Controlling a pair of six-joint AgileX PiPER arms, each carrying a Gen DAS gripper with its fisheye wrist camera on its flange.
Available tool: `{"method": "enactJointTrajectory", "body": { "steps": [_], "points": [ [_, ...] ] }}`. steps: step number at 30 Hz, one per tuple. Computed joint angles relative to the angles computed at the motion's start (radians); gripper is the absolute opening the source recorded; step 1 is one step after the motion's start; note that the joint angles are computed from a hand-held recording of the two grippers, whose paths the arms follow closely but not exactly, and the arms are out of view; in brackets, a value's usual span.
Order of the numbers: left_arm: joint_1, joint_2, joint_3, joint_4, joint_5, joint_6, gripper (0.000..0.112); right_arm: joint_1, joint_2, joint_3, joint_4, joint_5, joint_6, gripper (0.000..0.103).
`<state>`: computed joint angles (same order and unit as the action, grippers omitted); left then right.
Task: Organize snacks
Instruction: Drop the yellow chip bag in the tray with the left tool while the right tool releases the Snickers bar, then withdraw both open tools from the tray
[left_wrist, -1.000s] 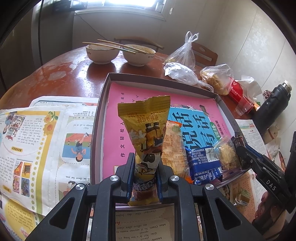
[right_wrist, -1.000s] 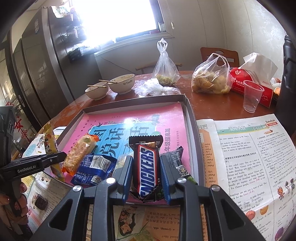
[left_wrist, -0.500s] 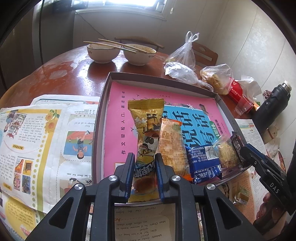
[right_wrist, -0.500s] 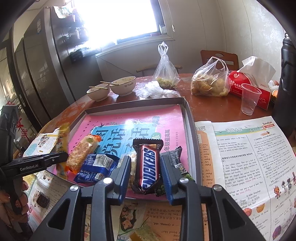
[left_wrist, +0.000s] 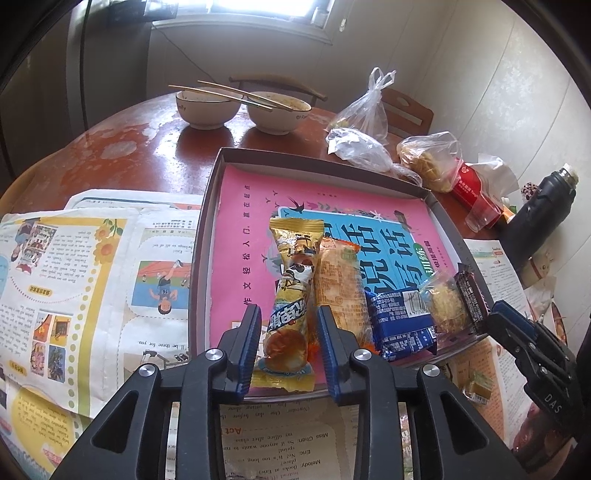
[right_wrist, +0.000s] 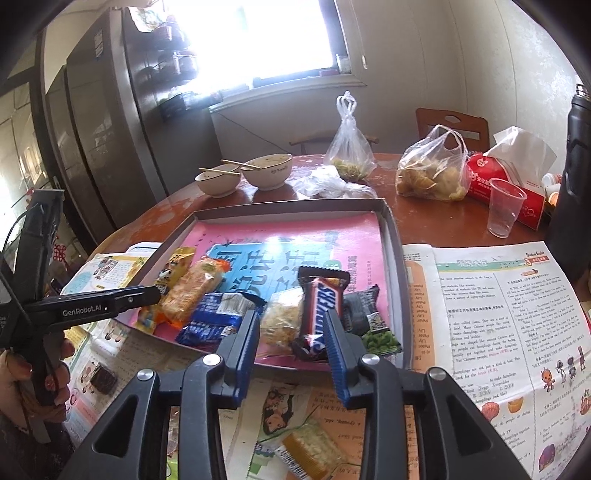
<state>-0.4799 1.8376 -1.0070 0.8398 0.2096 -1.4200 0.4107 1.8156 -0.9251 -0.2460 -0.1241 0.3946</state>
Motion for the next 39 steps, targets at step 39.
{"method": "enactJointTrajectory", "body": {
  "steps": [39],
  "points": [
    [-0.077,-0.144,0.09,0.149,0.091,-0.177,0.062,0.014,-0.016,0.015,-0.032,-0.008,0.033,0.048]
  ]
}}
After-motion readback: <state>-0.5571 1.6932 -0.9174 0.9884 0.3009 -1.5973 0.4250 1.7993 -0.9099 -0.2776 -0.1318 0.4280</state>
